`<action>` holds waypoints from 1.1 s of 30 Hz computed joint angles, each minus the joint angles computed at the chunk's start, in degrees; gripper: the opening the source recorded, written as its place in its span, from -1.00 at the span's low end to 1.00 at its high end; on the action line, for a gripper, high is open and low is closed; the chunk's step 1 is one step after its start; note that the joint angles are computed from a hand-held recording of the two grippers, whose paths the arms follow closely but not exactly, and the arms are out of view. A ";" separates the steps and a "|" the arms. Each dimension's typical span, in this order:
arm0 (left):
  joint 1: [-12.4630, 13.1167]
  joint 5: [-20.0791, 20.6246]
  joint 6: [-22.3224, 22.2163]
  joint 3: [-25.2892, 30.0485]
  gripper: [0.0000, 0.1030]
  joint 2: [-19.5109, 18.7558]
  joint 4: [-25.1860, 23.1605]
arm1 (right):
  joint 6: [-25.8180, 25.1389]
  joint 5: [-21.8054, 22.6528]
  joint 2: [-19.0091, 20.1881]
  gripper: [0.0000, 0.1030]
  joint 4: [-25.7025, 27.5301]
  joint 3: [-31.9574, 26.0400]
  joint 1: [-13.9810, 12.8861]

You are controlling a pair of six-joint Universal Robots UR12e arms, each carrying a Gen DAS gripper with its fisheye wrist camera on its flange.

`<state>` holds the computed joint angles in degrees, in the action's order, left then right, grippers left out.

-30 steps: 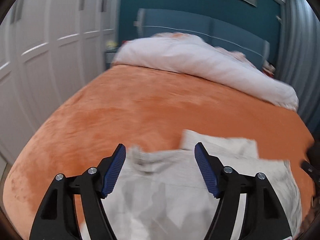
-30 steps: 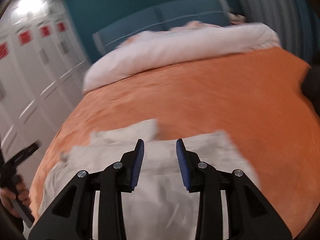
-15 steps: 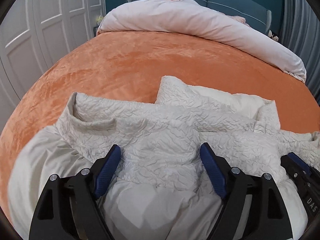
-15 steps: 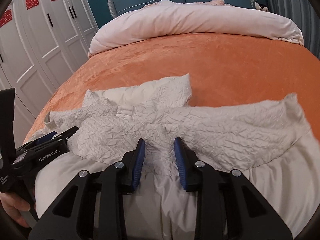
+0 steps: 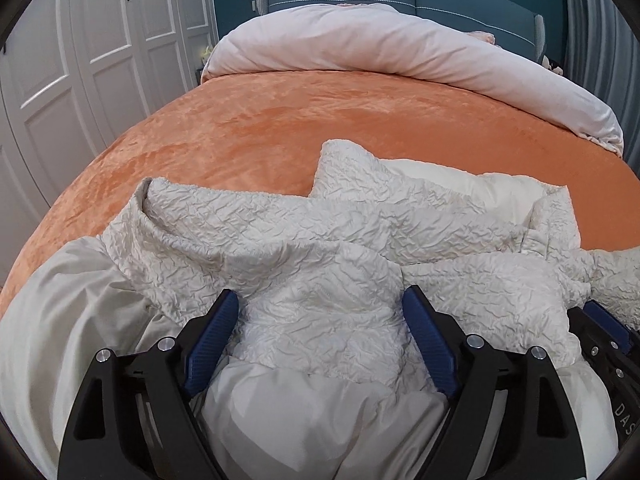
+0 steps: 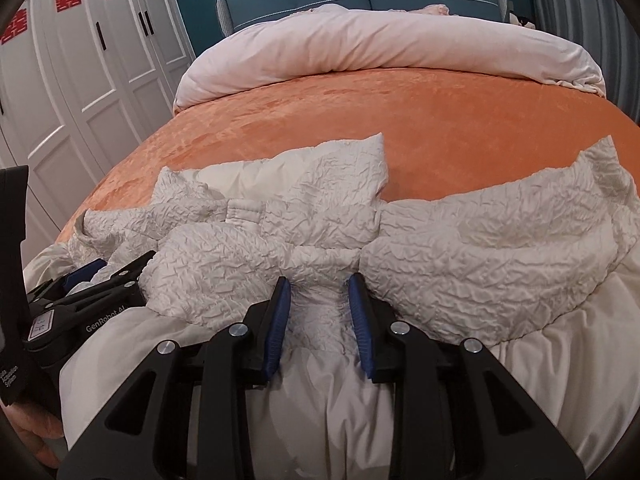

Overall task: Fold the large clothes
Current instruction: 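Open both tools and press the folded jacket flat, then grasp the folded jacket edge with the right tool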

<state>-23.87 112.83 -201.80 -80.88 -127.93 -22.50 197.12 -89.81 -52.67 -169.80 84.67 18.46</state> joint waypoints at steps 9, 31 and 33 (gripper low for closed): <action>-0.43 1.79 0.25 0.19 0.60 -0.65 0.75 | -0.18 -0.75 0.58 -0.44 -1.17 -0.14 0.15; 6.83 0.74 -5.83 -2.41 0.63 4.55 -7.93 | 8.15 -4.71 -4.20 -0.44 5.19 2.74 -6.58; 7.35 -0.64 -6.69 -3.32 0.66 4.18 -6.96 | 9.59 -3.20 -3.50 -0.43 4.41 3.17 -7.05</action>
<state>-16.51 112.18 -208.50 -84.20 -123.75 -29.46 206.71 -93.00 -56.17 -165.39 87.84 11.41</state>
